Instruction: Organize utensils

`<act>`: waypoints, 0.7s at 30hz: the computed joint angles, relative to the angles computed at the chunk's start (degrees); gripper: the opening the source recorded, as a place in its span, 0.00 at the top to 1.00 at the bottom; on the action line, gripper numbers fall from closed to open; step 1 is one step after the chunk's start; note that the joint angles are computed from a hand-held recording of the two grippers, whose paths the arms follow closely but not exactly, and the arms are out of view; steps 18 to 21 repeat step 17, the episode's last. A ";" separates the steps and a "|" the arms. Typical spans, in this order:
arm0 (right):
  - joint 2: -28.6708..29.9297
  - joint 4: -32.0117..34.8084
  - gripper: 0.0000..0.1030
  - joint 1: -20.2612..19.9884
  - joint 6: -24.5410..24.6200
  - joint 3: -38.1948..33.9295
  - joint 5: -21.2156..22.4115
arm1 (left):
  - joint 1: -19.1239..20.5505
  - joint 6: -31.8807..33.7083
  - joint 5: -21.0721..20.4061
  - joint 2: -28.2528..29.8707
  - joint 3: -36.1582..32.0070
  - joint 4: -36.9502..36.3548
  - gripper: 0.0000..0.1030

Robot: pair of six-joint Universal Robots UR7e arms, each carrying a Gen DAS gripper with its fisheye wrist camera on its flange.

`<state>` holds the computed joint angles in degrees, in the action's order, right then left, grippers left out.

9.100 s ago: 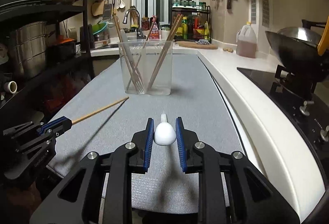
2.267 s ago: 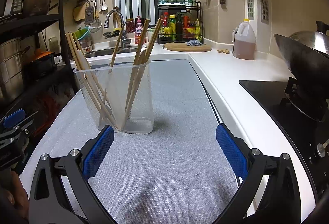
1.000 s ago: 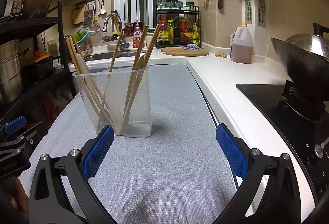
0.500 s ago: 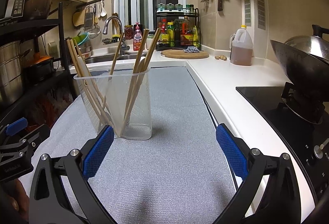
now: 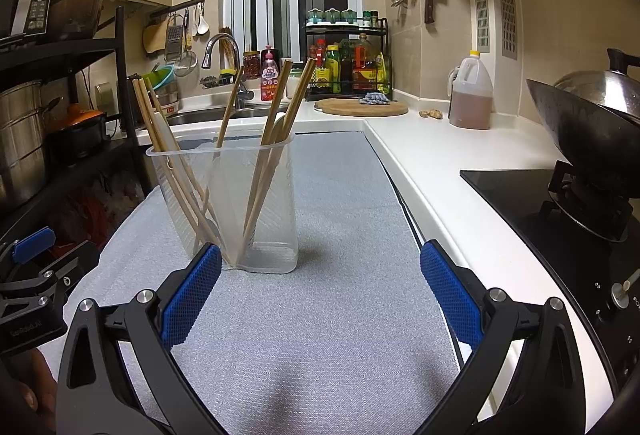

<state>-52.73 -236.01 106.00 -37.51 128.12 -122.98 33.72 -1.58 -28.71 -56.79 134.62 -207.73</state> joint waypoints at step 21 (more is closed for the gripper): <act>0.27 -0.51 0.05 0.14 -0.48 0.05 0.35 | -0.10 1.47 0.14 0.37 -0.36 -1.37 0.07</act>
